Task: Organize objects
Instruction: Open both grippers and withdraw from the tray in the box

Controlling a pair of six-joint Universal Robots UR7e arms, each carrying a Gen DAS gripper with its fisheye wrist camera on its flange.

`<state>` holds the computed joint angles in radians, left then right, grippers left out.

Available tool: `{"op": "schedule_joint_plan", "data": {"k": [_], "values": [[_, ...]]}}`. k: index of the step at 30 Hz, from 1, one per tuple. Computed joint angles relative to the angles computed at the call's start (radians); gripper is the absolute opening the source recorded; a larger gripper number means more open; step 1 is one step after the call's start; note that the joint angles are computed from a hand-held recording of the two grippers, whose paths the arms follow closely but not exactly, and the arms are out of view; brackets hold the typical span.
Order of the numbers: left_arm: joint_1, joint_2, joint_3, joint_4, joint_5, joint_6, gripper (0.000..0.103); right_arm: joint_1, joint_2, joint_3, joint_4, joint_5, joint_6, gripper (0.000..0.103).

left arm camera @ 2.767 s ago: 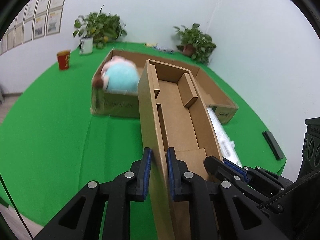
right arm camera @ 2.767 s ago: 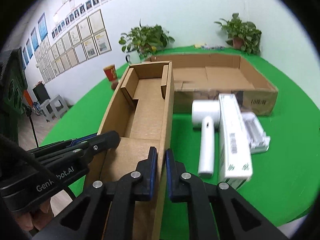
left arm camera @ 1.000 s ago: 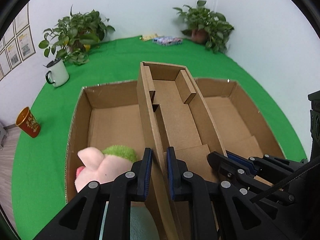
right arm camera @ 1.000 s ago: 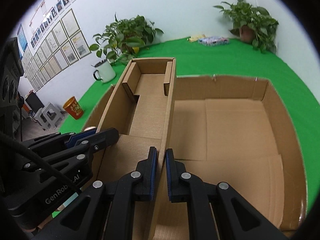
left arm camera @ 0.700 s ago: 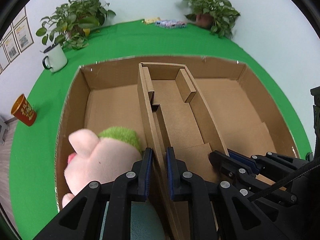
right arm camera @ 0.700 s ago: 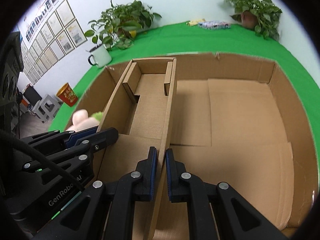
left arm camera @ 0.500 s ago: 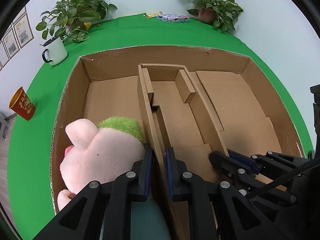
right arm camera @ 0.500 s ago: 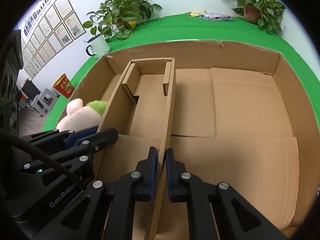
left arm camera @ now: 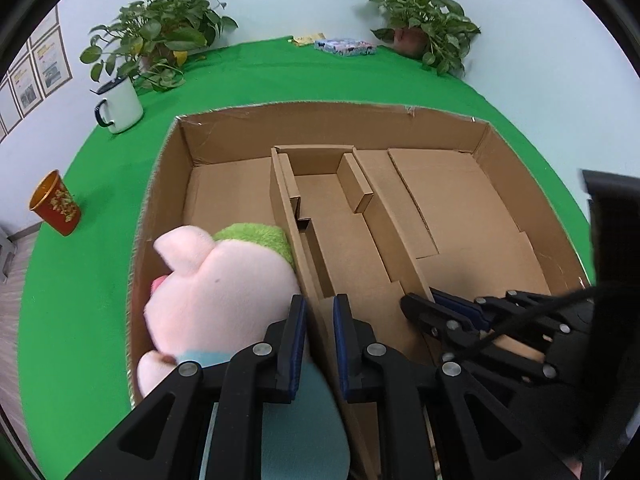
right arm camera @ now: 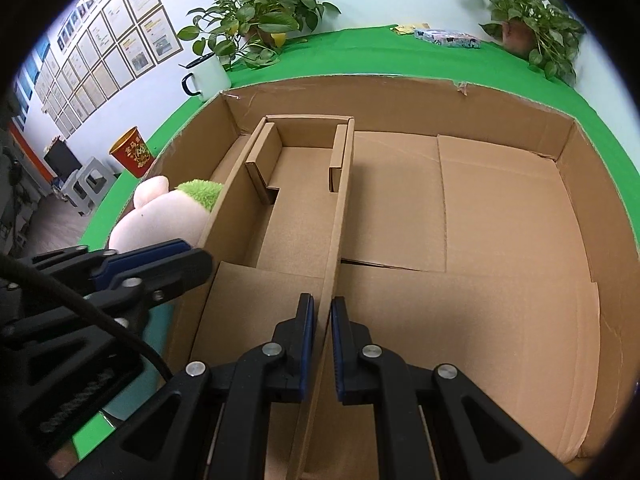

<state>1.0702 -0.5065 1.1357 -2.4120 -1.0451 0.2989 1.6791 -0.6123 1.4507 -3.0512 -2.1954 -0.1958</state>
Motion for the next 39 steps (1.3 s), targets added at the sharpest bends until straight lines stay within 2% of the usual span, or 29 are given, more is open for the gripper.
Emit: {"op": "schedule_joint_plan", "data": {"k": [4,6,9,10,11,12,13,14,16,18,23,25,27,30,35,39], "values": [[-0.009,-0.055,0.098,-0.095,0.009,0.022,0.012,0.001,0.005,-0.005,-0.009,0.000,-0.015,0.008],[-0.017,-0.093,0.170,-0.185,0.015,0.050,0.012,0.000,-0.001,0.003,-0.021,0.007,-0.017,0.009],[-0.028,-0.158,0.285,-0.337,0.005,0.082,0.014,0.014,-0.029,0.061,-0.130,0.003,-0.061,0.010],[-0.031,-0.172,0.310,-0.370,0.002,0.088,0.019,0.021,-0.039,0.081,-0.164,0.002,-0.076,0.017],[-0.037,-0.202,0.366,-0.444,-0.009,0.099,0.031,0.031,-0.054,0.116,-0.225,0.001,-0.100,0.032],[-0.040,-0.217,0.393,-0.478,-0.013,0.102,0.038,0.045,-0.073,0.168,-0.319,-0.003,-0.132,0.044],[-0.047,-0.247,0.449,-0.542,-0.022,0.109,0.050,0.055,-0.085,0.205,-0.379,-0.008,-0.152,0.065],[-0.051,-0.263,0.480,-0.576,-0.029,0.113,0.059,0.067,-0.097,0.245,-0.438,-0.019,-0.174,0.074],[-0.067,-0.305,0.575,-0.698,-0.038,0.120,0.070,0.094,-0.111,0.331,-0.573,-0.058,-0.213,0.078],[-0.088,-0.345,0.683,-0.849,-0.055,0.137,0.081,0.120,-0.101,0.400,-0.717,-0.119,-0.250,0.079],[-0.152,-0.427,0.887,-1.081,-0.068,0.072,0.102,0.159,-0.079,0.493,-0.933,-0.206,-0.313,0.079],[-0.182,-0.454,0.948,-1.128,-0.047,0.037,0.102,0.169,-0.074,0.511,-0.984,-0.221,-0.313,0.079],[-0.203,-0.493,1.000,-1.123,-0.065,0.004,0.102,0.176,-0.070,0.529,-1.019,-0.232,-0.325,0.079],[-0.243,-0.516,1.059,-1.155,-0.024,0.005,0.102,0.187,-0.061,0.543,-1.061,-0.249,-0.340,0.079],[-0.284,-0.544,1.131,-1.179,0.005,-0.013,0.102,0.196,-0.068,0.582,-1.082,-0.243,-0.312,0.079],[-0.296,-0.541,1.142,-1.173,0.030,-0.031,0.102,0.204,-0.056,0.596,-1.124,-0.264,-0.328,0.079]]}}
